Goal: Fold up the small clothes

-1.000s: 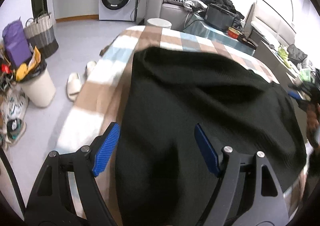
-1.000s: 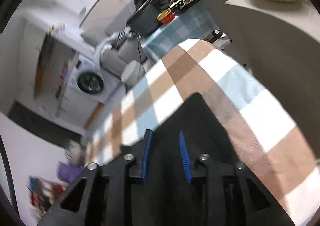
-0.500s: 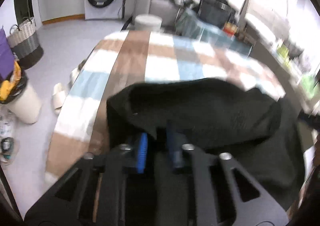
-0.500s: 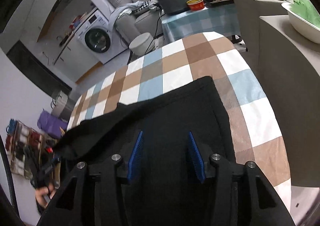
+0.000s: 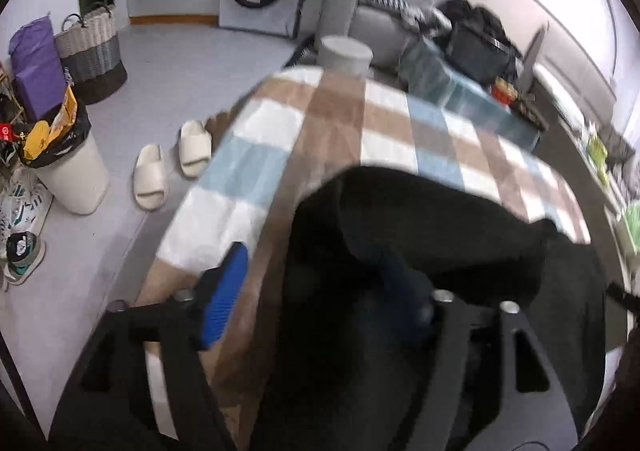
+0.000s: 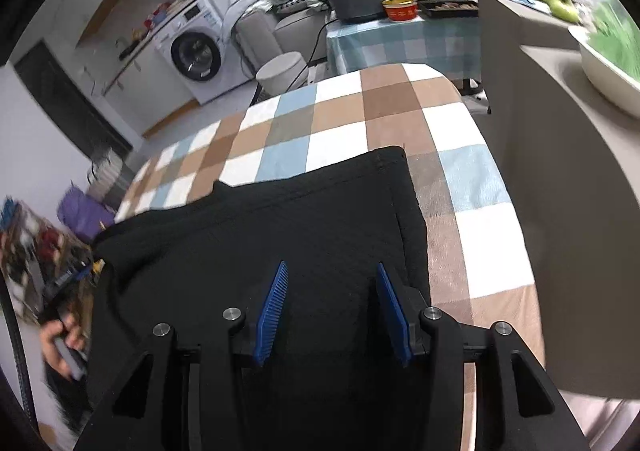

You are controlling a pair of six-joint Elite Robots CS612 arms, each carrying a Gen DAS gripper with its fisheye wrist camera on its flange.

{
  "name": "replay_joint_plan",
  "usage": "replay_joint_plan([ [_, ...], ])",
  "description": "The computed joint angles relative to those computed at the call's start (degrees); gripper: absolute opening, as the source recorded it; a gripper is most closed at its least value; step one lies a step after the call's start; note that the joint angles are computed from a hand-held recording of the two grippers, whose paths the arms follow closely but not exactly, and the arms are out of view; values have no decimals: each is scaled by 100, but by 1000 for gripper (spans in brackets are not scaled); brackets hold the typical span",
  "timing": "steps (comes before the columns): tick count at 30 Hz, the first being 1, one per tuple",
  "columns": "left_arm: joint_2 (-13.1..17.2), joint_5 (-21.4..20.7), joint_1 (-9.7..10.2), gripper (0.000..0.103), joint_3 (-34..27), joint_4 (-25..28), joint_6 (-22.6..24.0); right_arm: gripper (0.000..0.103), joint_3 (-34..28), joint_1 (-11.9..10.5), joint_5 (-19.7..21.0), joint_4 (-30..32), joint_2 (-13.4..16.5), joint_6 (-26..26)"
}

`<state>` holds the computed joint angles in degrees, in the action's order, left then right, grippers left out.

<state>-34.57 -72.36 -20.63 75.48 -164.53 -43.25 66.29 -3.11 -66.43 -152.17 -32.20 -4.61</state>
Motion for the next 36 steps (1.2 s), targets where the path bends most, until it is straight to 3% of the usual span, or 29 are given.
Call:
replay_joint_plan([
  [3, 52, -334, 2, 70, -51, 120, 242, 60, -50, 41, -191, 46, 22, -409],
  [7, 147, -466, 4, 66, -162, 285, 314, 61, -190, 50, -221, 215, 111, -750],
  [11, 182, -660, 37, 30, -127, -24, 390, 61, -329, 56, -246, 277, 218, -851],
  [14, 138, -814, 71, 20, 33, -386, 362, 61, -396, 53, -218, 151, 275, -821],
  [17, 60, -807, 80, 20, 237, -631, 228, 61, -503, 68, -342, 107, 335, -803],
  [21, -13, -769, 73, 24, 349, -575, 109, 61, -543, 83, -670, -120, 373, -681],
  [25, -31, -812, 89, 30, 365, -501, -76, 60, -827, 22, -248, 266, 532, -502],
  [26, -36, -783, 86, 32, 361, -448, -106, 57, -865, 14, -129, 231, 571, -490],
  [28, -31, -771, 81, 33, 345, -393, -127, 33, -922, 44, -222, 56, 631, -386],
  [29, -27, -759, 78, 34, 337, -373, -124, 14, -942, 57, -290, -34, 652, -342],
  [30, -30, -728, 70, 34, 341, -353, -121, 7, -945, 64, -334, -130, 662, -312],
  [34, -32, -637, 45, 36, 346, -324, -88, 5, -602, -49, 191, -1249, 563, 68],
  [36, -29, -604, 34, 37, 337, -305, -37, 5, -471, -64, 55, -1712, 508, 305],
])
